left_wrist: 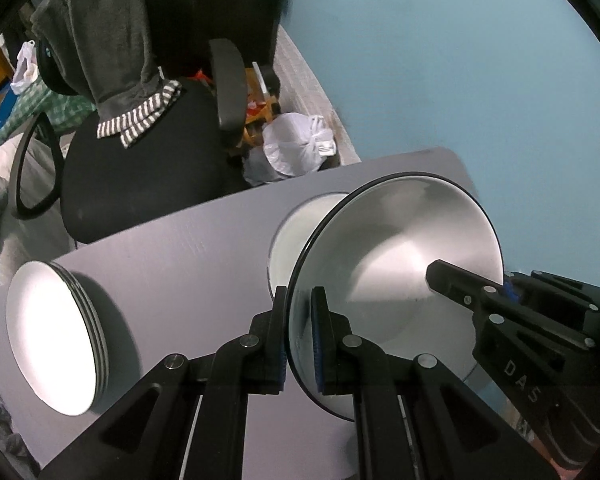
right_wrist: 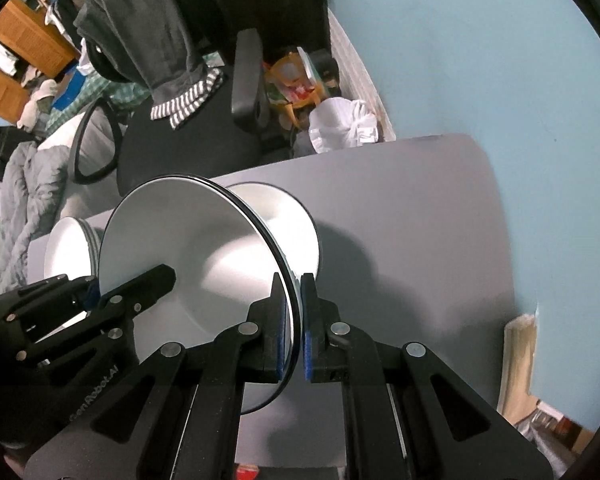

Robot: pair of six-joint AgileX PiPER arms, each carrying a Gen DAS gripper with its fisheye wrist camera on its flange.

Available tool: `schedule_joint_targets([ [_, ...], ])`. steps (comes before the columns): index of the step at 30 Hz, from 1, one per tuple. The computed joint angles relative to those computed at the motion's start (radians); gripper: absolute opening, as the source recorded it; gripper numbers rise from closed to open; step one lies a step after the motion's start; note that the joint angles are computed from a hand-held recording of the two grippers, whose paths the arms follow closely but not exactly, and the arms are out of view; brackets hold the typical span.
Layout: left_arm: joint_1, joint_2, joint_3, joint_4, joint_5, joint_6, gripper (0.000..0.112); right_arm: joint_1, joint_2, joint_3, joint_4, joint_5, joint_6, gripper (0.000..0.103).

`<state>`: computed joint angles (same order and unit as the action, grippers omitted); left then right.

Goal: Organize plates and bowls

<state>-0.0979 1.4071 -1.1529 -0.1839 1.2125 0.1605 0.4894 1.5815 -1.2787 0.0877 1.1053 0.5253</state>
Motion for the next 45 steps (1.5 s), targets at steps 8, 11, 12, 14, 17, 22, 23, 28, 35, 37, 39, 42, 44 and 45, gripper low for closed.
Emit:
schedule_joint_targets([
  [8,-0.022,0.075,-0.007,0.053,-0.034,-0.048,0.010,-0.036,0.082,-0.036,0.046,0.012,-0.055,0.007],
  [11,-0.033,0.079,-0.002,0.066,-0.037,-0.064,0.011,-0.045,0.096,-0.036,0.060,0.013,-0.070,0.007],
  [12,-0.036,0.082,-0.001,0.070,-0.040,-0.066,0.012,-0.045,0.100,-0.036,0.060,0.013,-0.071,0.007],
  [14,-0.040,0.095,-0.001,0.078,-0.041,-0.066,0.012,-0.049,0.105,-0.039,0.064,0.017,-0.078,0.007],
  [17,-0.051,0.115,0.001,0.098,-0.043,-0.067,0.012,-0.057,0.112,-0.046,0.065,0.024,-0.082,0.007],
  [22,-0.065,0.121,0.010,0.107,-0.054,-0.060,0.012,-0.063,0.116,-0.072,0.029,0.043,-0.076,0.008],
  [23,-0.070,0.121,0.010,0.114,-0.056,-0.063,0.012,-0.069,0.116,-0.072,0.030,0.041,-0.086,0.008],
  [28,-0.086,0.132,-0.005,0.138,-0.050,-0.081,0.015,-0.083,0.121,-0.073,0.051,0.044,-0.108,0.008],
  [35,-0.073,0.100,-0.012,0.142,-0.065,-0.088,0.035,-0.067,0.136,-0.102,0.027,0.064,-0.089,0.014],
  [37,-0.071,0.089,-0.015,0.143,-0.063,-0.082,0.036,-0.062,0.132,-0.104,0.021,0.063,-0.080,0.019],
  [39,-0.065,0.079,-0.022,0.141,-0.056,-0.075,0.036,-0.048,0.127,-0.112,-0.003,0.067,-0.062,0.026],
  [42,-0.041,0.061,-0.035,0.117,-0.029,-0.060,0.038,-0.029,0.117,-0.122,-0.035,0.074,-0.045,0.030],
  [44,-0.021,0.042,-0.039,0.100,-0.014,-0.049,0.051,-0.021,0.113,-0.130,-0.046,0.084,-0.041,0.031],
  [45,-0.011,0.027,-0.036,0.090,-0.015,-0.042,0.053,-0.014,0.108,-0.136,-0.056,0.090,-0.034,0.033],
])
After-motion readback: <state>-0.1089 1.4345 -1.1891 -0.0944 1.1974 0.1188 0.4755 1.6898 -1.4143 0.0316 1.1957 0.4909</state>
